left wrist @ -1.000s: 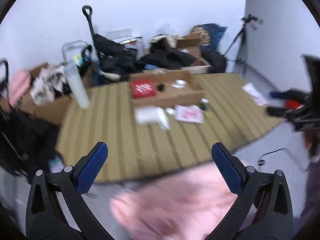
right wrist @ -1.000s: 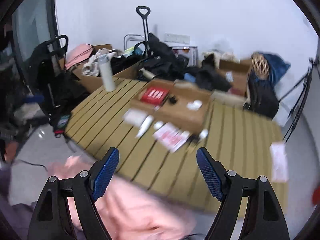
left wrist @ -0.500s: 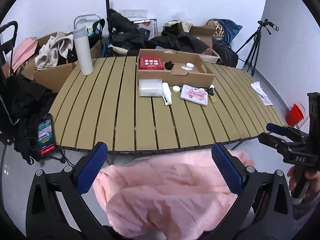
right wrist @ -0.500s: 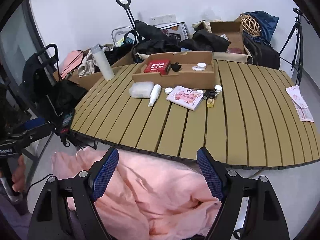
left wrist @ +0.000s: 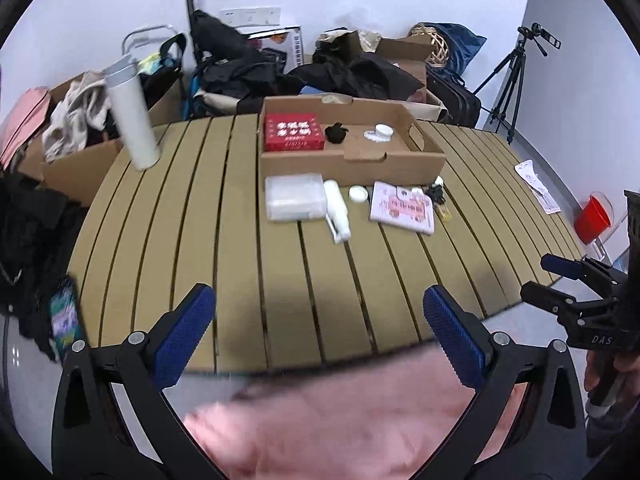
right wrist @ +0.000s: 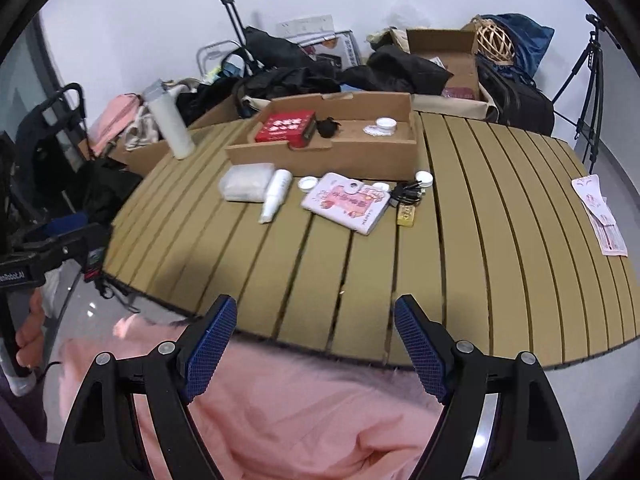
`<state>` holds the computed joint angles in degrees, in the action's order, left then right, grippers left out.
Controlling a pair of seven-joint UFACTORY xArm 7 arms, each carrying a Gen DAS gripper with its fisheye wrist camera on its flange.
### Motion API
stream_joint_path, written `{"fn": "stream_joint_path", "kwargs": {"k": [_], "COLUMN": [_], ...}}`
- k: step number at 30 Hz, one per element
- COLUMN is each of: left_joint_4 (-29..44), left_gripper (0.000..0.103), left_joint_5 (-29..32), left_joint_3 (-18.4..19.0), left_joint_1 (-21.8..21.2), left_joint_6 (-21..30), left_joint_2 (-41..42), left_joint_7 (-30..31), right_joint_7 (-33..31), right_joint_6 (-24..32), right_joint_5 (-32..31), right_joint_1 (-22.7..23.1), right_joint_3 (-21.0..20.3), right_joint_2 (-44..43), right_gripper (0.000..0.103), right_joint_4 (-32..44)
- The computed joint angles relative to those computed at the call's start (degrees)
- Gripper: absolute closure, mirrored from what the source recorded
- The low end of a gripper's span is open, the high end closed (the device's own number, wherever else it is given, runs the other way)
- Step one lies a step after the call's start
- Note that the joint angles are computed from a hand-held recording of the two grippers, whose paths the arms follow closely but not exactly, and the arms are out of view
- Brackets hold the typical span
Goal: Organize objects
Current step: 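Withdraw both tools from the tray, then grasp the yellow packet with the right tool while the left tool grasps the spray bottle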
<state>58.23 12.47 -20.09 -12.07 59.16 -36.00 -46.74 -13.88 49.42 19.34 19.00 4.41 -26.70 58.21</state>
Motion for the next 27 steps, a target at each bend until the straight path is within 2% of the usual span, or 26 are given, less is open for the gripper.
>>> {"fn": "stream_joint_path", "kwargs": {"k": [4, 9, 12, 13, 14, 15, 16, 18, 19, 21, 22, 24, 25, 27], "left_joint_4": [1.9, 5.4, 8.9, 9.8, 11.4, 13.2, 15.7, 18.6, 20.6, 22.6, 23.1, 23.1, 22.2, 21.9], "left_gripper": [0.000, 0.001, 0.008, 0.015, 0.021, 0.024, 0.030, 0.032, 0.032, 0.032, 0.032, 0.032, 0.033, 0.044], "left_joint_5": [1.5, -0.3, -2.6, -3.8, -5.5, -6.7, -7.3, -7.6, -7.0, -5.9, -6.0, -6.9, -5.0, -5.6], "left_joint_3": [1.7, 5.5, 7.7, 8.4, 9.2, 9.8, 10.1, 10.5, 10.8, 11.5, 11.7, 12.0, 12.4, 12.4], "left_joint_1": [1.3, -0.4, -1.8, -2.3, -2.8, -3.1, -3.4, -4.3, -4.8, -5.7, -6.1, -6.4, -7.1, -7.1], "left_joint_6": [-4.7, -13.1, -17.8, -18.5, -18.7, -18.6, -17.9, -17.5, -16.6, -15.0, -14.9, -15.2, -16.8, -17.7], "left_joint_2": [8.1, 18.6, 26.2, 27.9, 30.4, 32.9, 36.0, 39.5, 41.8, 44.1, 45.0, 45.8, 45.5, 45.3], "left_joint_7": [2.2, 6.2, 9.2, 10.4, 12.3, 13.6, 14.3, 15.6, 15.7, 14.7, 14.6, 14.9, 13.7, 14.1], "right_joint_7": [0.7, 1.4, 1.5, 1.4, 1.8, 2.7, 2.9, 5.0, 6.4, 6.4, 6.8, 8.2, 8.0, 7.3], "right_joint_6": [-2.3, -5.1, -6.3, -6.9, -7.5, -8.0, -8.3, -9.7, -9.8, -9.8, -10.1, -10.2, -10.2, -12.1], "right_joint_5": [-0.7, -0.8, -1.2, -1.4, -1.8, -2.8, -3.2, -6.7, -8.7, -8.7, -9.3, -11.8, -11.5, -11.0], "right_joint_1": [-0.6, -1.7, -2.7, -3.1, -3.5, -4.1, -4.4, -4.8, -4.9, -5.3, -5.4, -5.1, -5.3, -5.6], "right_joint_3": [0.5, 0.8, 1.0, 1.1, 1.2, 1.3, 1.4, 1.7, 1.7, 2.2, 2.2, 2.2, 2.4, 2.7], "right_joint_2": [6.4, 15.0, 20.5, 22.3, 24.0, 26.4, 27.5, 31.1, 32.5, 34.9, 35.7, 36.9, 37.1, 36.7], "right_gripper": [0.019, 0.019, 0.019, 0.019, 0.023, 0.033, 0.038, 0.050, 0.052, 0.055, 0.056, 0.064, 0.064, 0.072], "right_joint_4": [3.0, 7.7, 11.3, 12.4, 13.5, 15.2, 15.8, 18.0, 19.0, 20.6, 21.0, 21.5, 21.4, 20.3]}}
